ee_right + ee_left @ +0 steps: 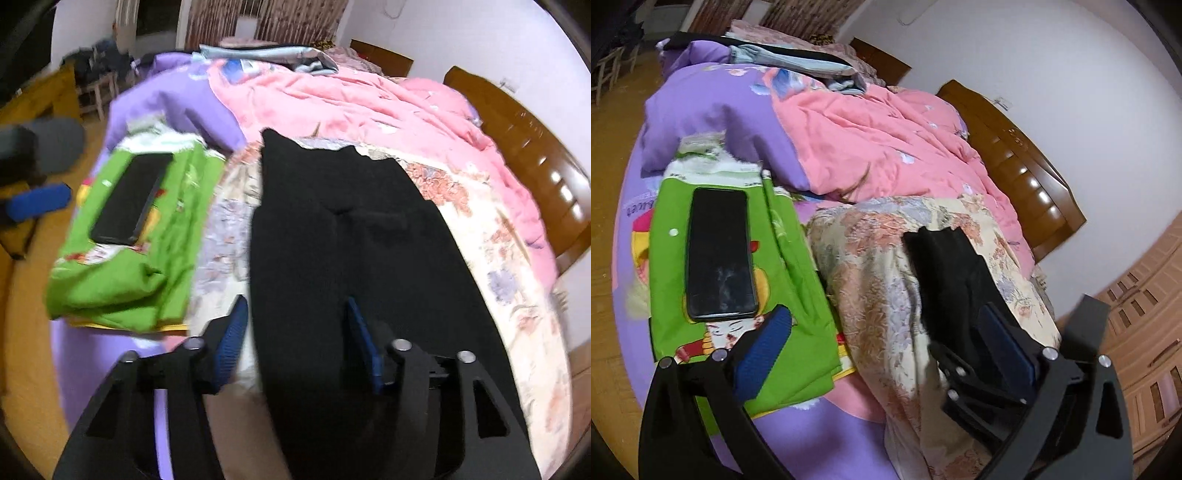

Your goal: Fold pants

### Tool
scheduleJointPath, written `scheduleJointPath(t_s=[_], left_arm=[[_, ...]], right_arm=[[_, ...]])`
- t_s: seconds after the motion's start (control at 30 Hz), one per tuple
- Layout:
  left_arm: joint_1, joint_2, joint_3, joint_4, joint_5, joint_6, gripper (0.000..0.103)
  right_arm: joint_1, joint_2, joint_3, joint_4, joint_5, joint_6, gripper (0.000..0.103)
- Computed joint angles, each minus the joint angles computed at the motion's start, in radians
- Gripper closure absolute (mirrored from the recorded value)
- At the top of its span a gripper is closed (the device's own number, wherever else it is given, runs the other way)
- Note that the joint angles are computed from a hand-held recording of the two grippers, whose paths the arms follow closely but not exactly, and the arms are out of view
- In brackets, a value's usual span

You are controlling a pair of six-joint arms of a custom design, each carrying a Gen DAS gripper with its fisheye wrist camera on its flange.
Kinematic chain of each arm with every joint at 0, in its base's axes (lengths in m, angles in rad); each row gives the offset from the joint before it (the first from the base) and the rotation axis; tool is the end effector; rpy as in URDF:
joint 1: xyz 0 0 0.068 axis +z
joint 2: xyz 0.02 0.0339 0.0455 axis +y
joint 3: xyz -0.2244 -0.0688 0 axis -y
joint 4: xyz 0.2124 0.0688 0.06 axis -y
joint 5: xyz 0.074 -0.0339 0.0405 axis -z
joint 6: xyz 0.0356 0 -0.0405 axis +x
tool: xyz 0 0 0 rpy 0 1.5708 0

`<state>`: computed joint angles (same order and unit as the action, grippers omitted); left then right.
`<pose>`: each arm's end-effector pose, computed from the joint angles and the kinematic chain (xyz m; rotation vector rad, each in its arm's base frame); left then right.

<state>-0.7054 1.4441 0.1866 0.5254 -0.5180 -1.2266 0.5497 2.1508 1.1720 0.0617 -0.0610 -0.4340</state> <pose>0.1578 -0.1112 0.0824 -0.8242 2.0745 -0.4790 0.3211 0.1993 0.0715 -1.1984 2.1823 0.1246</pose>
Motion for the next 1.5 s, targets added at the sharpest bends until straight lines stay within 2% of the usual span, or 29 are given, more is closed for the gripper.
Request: scheduleJointPath(t_s=[0.07, 0.13, 0.23, 0.3, 0.37, 0.43, 0.47, 0.5, 0.6, 0.63, 0.7, 0.73, 0.77, 0.8, 0.83, 0.87, 0.9, 0.93, 0.97, 1.03, 1.07, 1.1, 1.13, 1.2, 1.27, 1.33, 1.43, 1.5], left_arm=[[0.023, 0.012, 0.01, 0.032, 0.04, 0.037, 0.002], [0.076, 0.054, 0.017, 0.12, 0.122, 0.078, 0.002], [0.2, 0.189, 0.057, 0.299, 0.345, 0.115, 0.002], [0.273, 0.302, 0.115, 0.396, 0.493, 0.124, 0.002], [0.322, 0.412, 0.2, 0.453, 0.616, 0.113, 0.002], [0.337, 0.49, 0.307, 0.428, 0.688, 0.112, 0.002], [0.33, 0.506, 0.356, 0.38, 0.685, 0.121, 0.002], [0.321, 0.529, 0.413, 0.33, 0.673, 0.137, 0.002], [0.327, 0.619, 0.524, 0.292, 0.652, 0.132, 0.004], [0.334, 0.657, 0.551, 0.306, 0.66, 0.122, 0.007], [0.348, 0.734, 0.624, 0.29, 0.705, 0.123, 0.044], [0.341, 0.744, 0.663, 0.217, 0.683, 0.14, 0.05], [0.324, 0.746, 0.678, 0.171, 0.632, 0.166, 0.058], [0.32, 0.75, 0.66, 0.201, 0.622, 0.178, 0.06], [0.32, 0.754, 0.634, 0.248, 0.619, 0.182, 0.062], [0.321, 0.759, 0.611, 0.293, 0.619, 0.181, 0.063], [0.323, 0.765, 0.588, 0.338, 0.622, 0.181, 0.064], [0.323, 0.766, 0.579, 0.357, 0.621, 0.182, 0.065], [0.319, 0.757, 0.575, 0.352, 0.61, 0.188, 0.066], [0.28, 0.689, 0.574, 0.278, 0.538, 0.218, 0.066], [0.261, 0.659, 0.577, 0.254, 0.511, 0.231, 0.067], [0.218, 0.603, 0.588, 0.197, 0.444, 0.264, 0.067], [0.178, 0.562, 0.608, 0.133, 0.384, 0.293, 0.067], [0.07, 0.489, 0.688, -0.034, 0.216, 0.378, 0.067], [-0.031, 0.465, 0.773, -0.143, 0.079, 0.461, 0.067], [-0.152, 0.479, 0.883, -0.233, -0.061, 0.563, 0.067], [-0.302, 0.589, 1.088, -0.323, -0.19, 0.698, 0.066], [-0.404, 0.737, 1.302, -0.41, -0.254, 0.784, 0.066]], right_arm=[[-0.024, 0.005, 0.008, -0.001, -0.044, -0.006, 0.067], [-0.06, -0.002, 0.009, -0.002, -0.115, 0.012, 0.076], [-0.172, -0.011, 0.019, -0.01, -0.332, 0.102, 0.082], [-0.206, -0.011, 0.02, -0.005, -0.402, 0.133, 0.083], [-0.214, -0.019, 0.01, 0.005, -0.421, 0.142, 0.083], [-0.217, -0.023, 0.006, 0.012, -0.432, 0.149, 0.083], [-0.219, -0.023, 0.009, 0.011, -0.442, 0.152, 0.089], [-0.222, -0.024, 0.007, 0.01, -0.455, 0.156, 0.089], [-0.227, -0.035, -0.018, 0.035, -0.466, 0.159, 0.089], [-0.23, -0.031, -0.014, 0.03, -0.474, 0.16, 0.089], [-0.238, -0.024, -0.006, 0.012, -0.496, 0.157, 0.085], [-0.248, -0.02, 0.01, -0.027, -0.526, 0.147, 0.083], [-0.257, -0.02, 0.026, -0.068, -0.546, 0.137, 0.073], [-0.275, -0.024, 0.041, -0.123, -0.573, 0.129, 0.053], [-0.309, -0.047, 0.02, -0.136, -0.611, 0.133, 0.038], [-0.335, -0.076, -0.029, -0.093, -0.623, 0.146, 0.019], [-0.364, -0.116, -0.098, -0.027, -0.591, 0.16, 0.018], [-0.373, -0.13, -0.118, -0.028, -0.544, 0.149, 0.018], [-0.378, -0.12, -0.102, -0.093, -0.47, 0.112, 0.018], [-0.354, -0.062, -0.073, -0.162, -0.301, 0.054, 0.018], [-0.351, -0.07, -0.114, -0.105, -0.295, 0.027, 0.018], [-0.341, -0.086, -0.161, -0.042, -0.276, 0.015, 0.017], [-0.337, -0.09, -0.163, -0.042, -0.27, 0.024, 0.017], [-0.375, -0.1, -0.116, -0.143, -0.348, 0.035, 0.021], [-0.496, -0.147, -0.097, -0.263, -0.517, 0.041, 0.021], [-0.66, -0.249, -0.168, -0.257, -0.616, 0.042, 0.02], [-0.997, -0.312, -0.155, -0.311, -0.756, -0.004, 0.019], [-1.213, -0.248, -0.02, -0.453, -0.86, -0.077, 0.018]])
